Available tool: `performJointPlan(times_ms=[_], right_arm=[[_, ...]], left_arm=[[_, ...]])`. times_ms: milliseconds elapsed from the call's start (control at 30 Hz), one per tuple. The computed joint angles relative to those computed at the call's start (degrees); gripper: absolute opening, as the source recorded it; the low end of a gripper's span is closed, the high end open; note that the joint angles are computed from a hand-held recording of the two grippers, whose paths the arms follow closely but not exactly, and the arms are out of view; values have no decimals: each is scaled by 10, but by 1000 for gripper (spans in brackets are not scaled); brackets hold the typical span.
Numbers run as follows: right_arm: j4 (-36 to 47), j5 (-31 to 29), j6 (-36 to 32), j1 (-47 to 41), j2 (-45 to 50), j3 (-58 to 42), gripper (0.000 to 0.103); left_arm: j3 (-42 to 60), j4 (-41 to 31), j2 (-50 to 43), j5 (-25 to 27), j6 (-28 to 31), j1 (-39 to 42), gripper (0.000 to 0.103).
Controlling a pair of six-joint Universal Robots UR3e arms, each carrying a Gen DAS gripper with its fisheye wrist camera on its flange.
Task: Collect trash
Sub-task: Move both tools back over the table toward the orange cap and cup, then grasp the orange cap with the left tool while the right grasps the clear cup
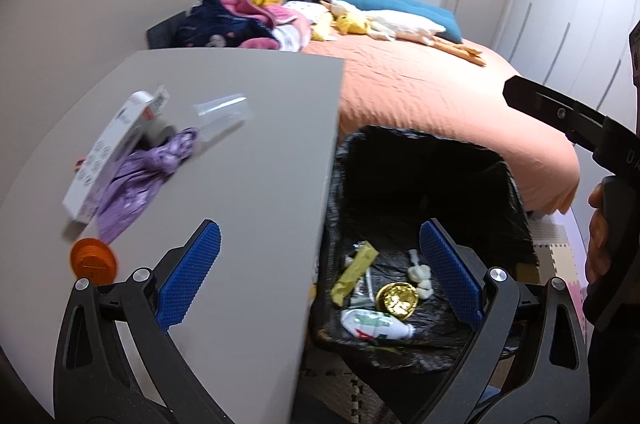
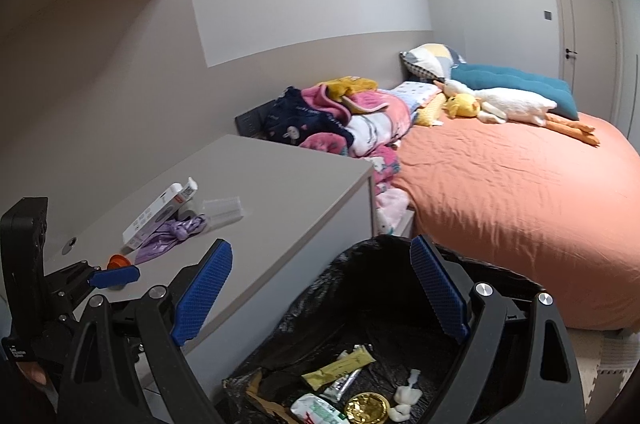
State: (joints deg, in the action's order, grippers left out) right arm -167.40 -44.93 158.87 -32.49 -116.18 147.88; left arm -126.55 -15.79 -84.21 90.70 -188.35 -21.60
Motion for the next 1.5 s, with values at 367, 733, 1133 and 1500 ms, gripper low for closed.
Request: performJointPlan(times_ms=[367,733,1133,1500], right_arm=[[-147,-84,95,162,176,-78,91],[-180,-141,136,275,303,-176,91],[-163,-180,152,347,419,-290,91],[-143,-203,167,382,508,-385,91]], left_arm=[[-79,-20,97,-4,33,75,96],[-157,-66,220,-55,98,212,96],[-214,-44,241,-85,129,318,96],[-222,-31,178,-119,150,371,46]])
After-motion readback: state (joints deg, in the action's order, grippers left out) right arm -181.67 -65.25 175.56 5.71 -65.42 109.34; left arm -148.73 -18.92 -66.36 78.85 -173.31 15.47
